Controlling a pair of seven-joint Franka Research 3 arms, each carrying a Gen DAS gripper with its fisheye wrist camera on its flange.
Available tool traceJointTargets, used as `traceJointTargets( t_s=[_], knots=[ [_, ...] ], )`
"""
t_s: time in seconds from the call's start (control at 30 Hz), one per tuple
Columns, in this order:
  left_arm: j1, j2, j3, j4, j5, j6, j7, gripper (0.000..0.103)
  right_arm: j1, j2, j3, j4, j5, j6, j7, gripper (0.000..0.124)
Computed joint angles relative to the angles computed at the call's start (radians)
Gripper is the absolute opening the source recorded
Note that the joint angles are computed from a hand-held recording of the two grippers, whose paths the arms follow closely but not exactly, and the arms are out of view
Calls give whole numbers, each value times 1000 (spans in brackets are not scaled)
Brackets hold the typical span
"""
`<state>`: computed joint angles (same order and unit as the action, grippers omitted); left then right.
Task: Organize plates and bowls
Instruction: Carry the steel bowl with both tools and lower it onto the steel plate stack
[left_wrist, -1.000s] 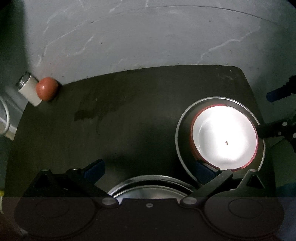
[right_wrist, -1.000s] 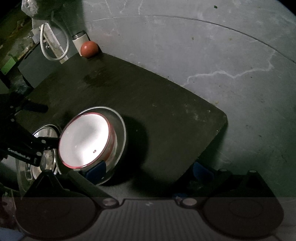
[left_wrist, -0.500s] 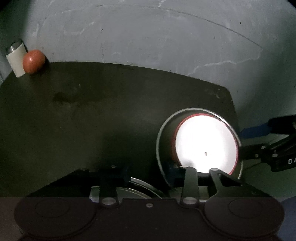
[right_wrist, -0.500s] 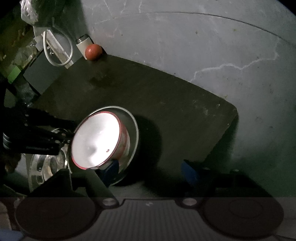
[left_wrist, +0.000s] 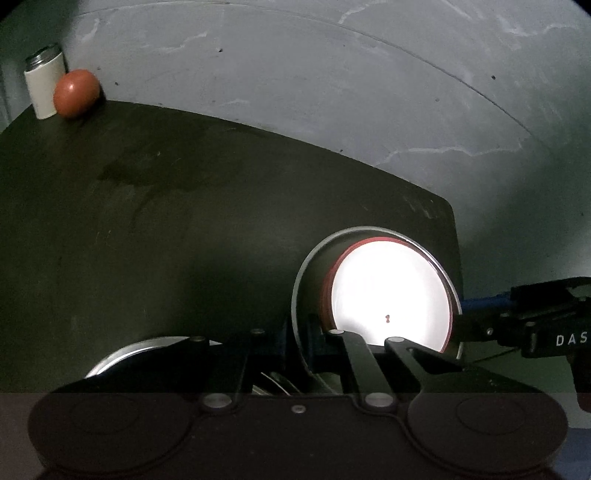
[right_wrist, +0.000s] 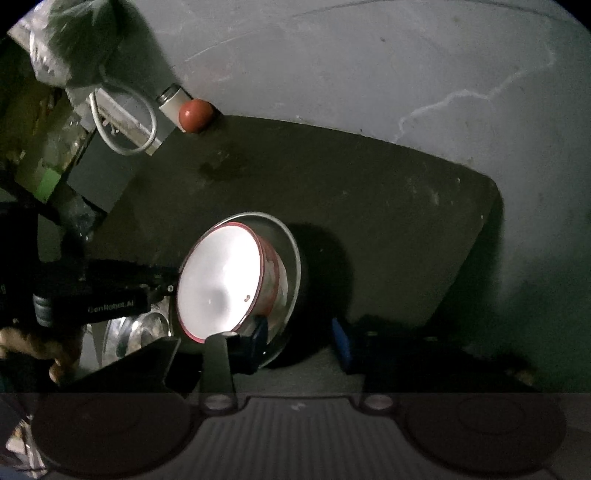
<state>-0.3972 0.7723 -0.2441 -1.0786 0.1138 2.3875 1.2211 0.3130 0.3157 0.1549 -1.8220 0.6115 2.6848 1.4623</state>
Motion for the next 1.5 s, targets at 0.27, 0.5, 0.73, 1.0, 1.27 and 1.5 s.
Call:
traceJointTargets(
  t_s=[0.27,0.5,0.73,1.0,1.27,1.5],
  knots=[
    [-20,-7,23,3,27,-15,-67,7,49,24,-43,68,-131,-66,139,20],
    [-21,-15,25,-13,41,-5,-106,7,49,47,-43,104,-181,-91,228,23],
    [-14,-28,20,-37,43,10,-126,7,28,48,-21,85,-139,-65,215,18],
    [4,-47,5,-81,29,48,-120,8,15,38,-10,58,-88,-33,180,17],
    [6,-57,4,-102,25,58,-121,7,15,25,-8,42,-72,-16,155,17],
    [14,-72,-3,-131,17,89,-120,7,13,12,-9,31,-64,-14,143,17]
  ],
)
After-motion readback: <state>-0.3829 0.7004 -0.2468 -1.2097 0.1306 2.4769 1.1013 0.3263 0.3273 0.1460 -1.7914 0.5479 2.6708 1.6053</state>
